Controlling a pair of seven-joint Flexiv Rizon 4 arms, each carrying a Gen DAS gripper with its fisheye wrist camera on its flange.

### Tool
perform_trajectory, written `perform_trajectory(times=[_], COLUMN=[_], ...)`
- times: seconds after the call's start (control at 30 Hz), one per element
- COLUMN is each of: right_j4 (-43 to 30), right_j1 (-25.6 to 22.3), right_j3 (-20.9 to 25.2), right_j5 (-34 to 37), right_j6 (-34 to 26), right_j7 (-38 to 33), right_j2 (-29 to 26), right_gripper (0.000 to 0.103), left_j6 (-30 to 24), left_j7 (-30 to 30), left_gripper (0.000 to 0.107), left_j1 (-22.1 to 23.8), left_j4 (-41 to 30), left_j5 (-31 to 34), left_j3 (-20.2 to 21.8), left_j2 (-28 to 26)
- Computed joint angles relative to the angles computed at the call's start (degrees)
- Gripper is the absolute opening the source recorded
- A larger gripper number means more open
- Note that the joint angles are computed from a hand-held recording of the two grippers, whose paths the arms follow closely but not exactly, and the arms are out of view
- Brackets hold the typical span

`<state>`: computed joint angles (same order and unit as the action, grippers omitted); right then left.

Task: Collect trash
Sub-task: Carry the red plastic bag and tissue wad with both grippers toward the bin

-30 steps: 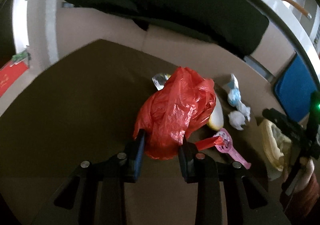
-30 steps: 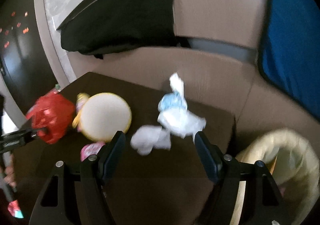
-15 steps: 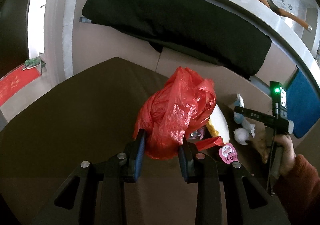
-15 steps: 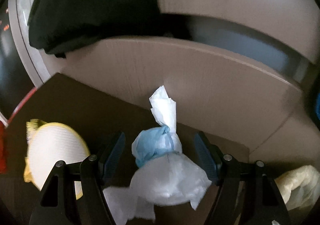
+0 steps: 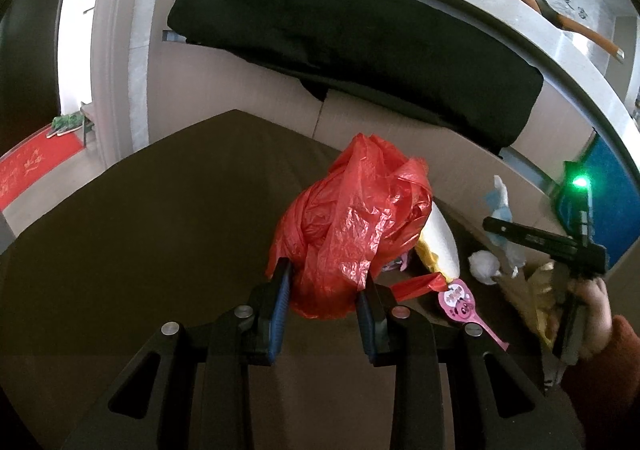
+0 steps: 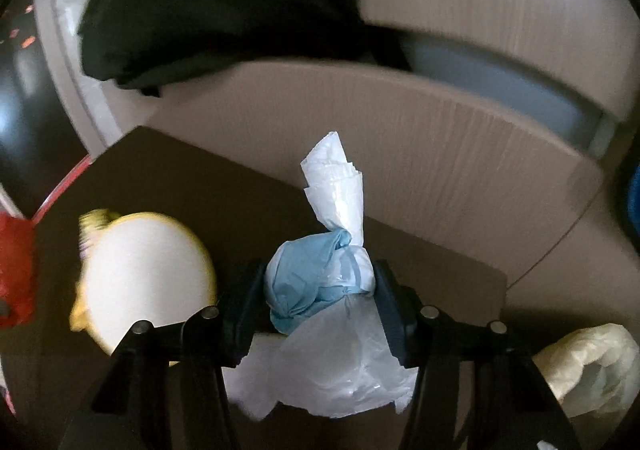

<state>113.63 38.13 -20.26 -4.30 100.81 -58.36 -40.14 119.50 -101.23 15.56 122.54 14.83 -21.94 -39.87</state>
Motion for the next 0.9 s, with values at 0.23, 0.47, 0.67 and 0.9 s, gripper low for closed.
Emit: perform_trajectory(times=[0.23,0.47,0.67,0.9], right_j4=[7.7,10.9,14.4,20.4], right_j1=[0.5,2.3,10.6,26.9], right_j3=[3.4,4.1,-2.3,-16.0], right_j5=[2.9,6.4,11.1,20.7], right_j6=[5.8,6.4,7.7,10.7], right_j7=[-3.8,-7.0,-10.6,-18.1], right_j2=[6.1,9.4,12.8,19.0], right_gripper=[0.050,0.050,0.050,0.050], left_j6=[-0.5,-0.9,1.4,4.6], left_j7=[0.2,0.7,0.5,-0.5], left_gripper=[0.031,0.031,0.031,0.031], left_j1=[1.1,1.5,-1.1,-6.9], left_j4=[-0.2,-0.2,1.2,3.4], left_j5=[0.8,0.9,0.4,-0.3], left_j3=[-1.0,-1.6,0.4,4.2], left_j2=[-0.4,0.5,3.5,9.6])
